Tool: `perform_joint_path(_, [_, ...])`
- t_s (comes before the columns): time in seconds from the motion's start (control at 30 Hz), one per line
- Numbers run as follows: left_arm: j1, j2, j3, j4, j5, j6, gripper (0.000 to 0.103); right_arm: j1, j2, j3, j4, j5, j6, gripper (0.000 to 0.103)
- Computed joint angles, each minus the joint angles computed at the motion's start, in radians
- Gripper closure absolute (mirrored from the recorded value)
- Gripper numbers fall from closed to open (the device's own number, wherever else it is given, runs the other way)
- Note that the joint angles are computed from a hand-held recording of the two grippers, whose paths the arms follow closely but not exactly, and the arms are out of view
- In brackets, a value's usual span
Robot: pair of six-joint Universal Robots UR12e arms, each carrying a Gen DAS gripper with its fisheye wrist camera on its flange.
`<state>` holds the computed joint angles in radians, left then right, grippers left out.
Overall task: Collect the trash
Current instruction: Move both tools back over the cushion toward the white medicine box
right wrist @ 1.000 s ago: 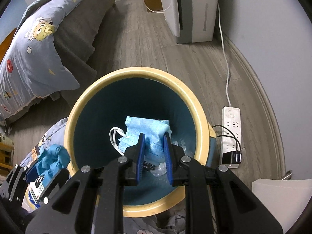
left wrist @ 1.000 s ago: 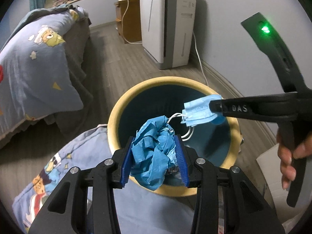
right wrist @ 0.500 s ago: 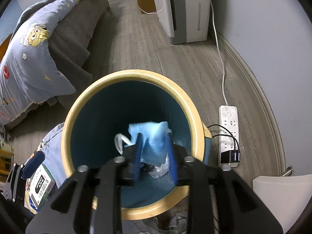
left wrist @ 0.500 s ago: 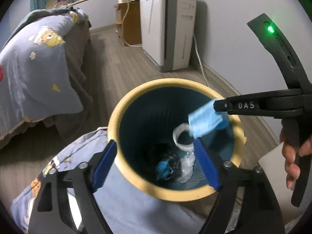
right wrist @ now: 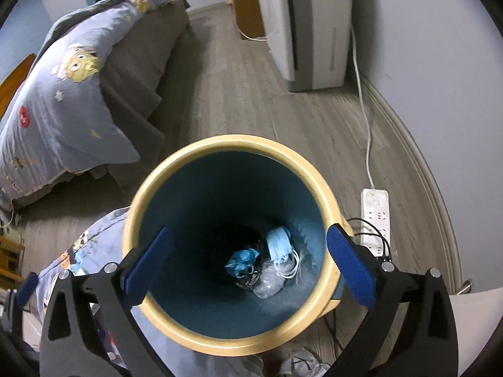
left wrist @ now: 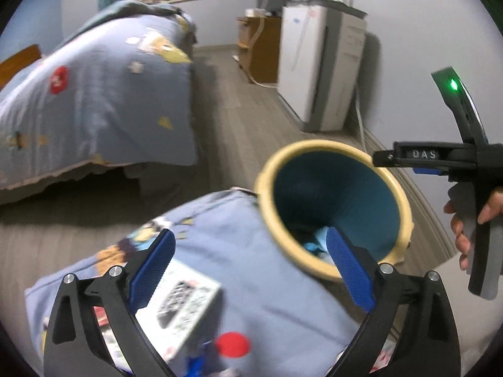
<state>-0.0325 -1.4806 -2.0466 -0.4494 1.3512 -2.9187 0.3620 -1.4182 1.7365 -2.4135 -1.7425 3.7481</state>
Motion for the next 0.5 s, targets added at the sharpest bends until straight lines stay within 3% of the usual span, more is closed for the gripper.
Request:
perform_joint_path(0.33, [0.154,0.128,-0.048,-0.053,0.038,-0.044,0.006,0.069,0.037,-0.069,0.003,-0.019,-0.09,0.006])
perform_joint_path(0.5, [0.234,0.2,-0.079,-0.092,0.059,-0.028,0.006,0.107,0.058,-0.106,0.018,-0.021,-0.13,0.006])
